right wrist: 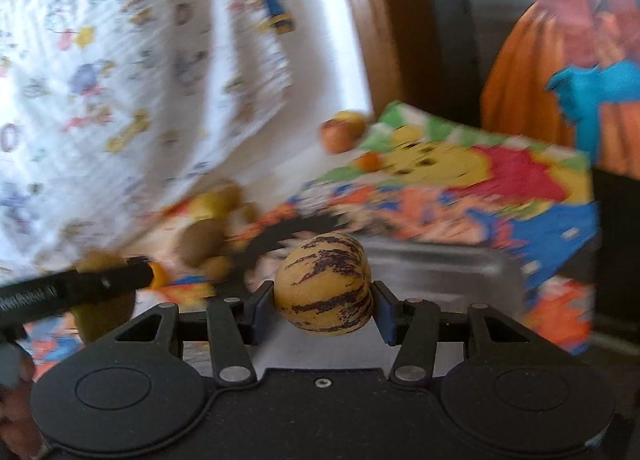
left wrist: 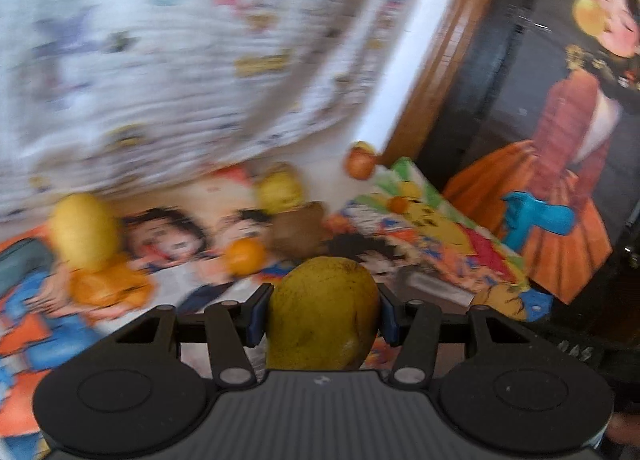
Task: Organize fruits
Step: 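Carry the pear in left gripper while right gripper carries melon to tray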
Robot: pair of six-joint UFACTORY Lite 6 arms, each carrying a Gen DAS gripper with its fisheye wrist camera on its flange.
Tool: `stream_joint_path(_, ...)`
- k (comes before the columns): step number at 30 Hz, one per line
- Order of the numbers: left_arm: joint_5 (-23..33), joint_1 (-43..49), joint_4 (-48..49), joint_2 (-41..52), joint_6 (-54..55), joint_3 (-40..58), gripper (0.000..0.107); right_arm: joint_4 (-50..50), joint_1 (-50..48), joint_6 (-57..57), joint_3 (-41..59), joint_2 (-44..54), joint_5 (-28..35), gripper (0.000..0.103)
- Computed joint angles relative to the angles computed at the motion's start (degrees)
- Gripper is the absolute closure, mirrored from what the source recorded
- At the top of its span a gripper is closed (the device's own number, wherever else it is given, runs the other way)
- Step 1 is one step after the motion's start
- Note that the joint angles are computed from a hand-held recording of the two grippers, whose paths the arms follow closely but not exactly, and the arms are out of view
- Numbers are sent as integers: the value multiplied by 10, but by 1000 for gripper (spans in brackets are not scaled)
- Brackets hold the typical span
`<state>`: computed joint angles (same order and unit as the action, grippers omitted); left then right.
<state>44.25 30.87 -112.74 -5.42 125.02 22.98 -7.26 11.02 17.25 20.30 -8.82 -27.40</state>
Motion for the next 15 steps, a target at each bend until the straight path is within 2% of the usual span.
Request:
stream_joint_path(7,-11,-189,-154,113,90,87,49,27,-84,-78,24,86,-66,50)
stream_joint_path(15,-39,-276,-199,254,107,206,49,30,-112,-101,62,162,-86,50)
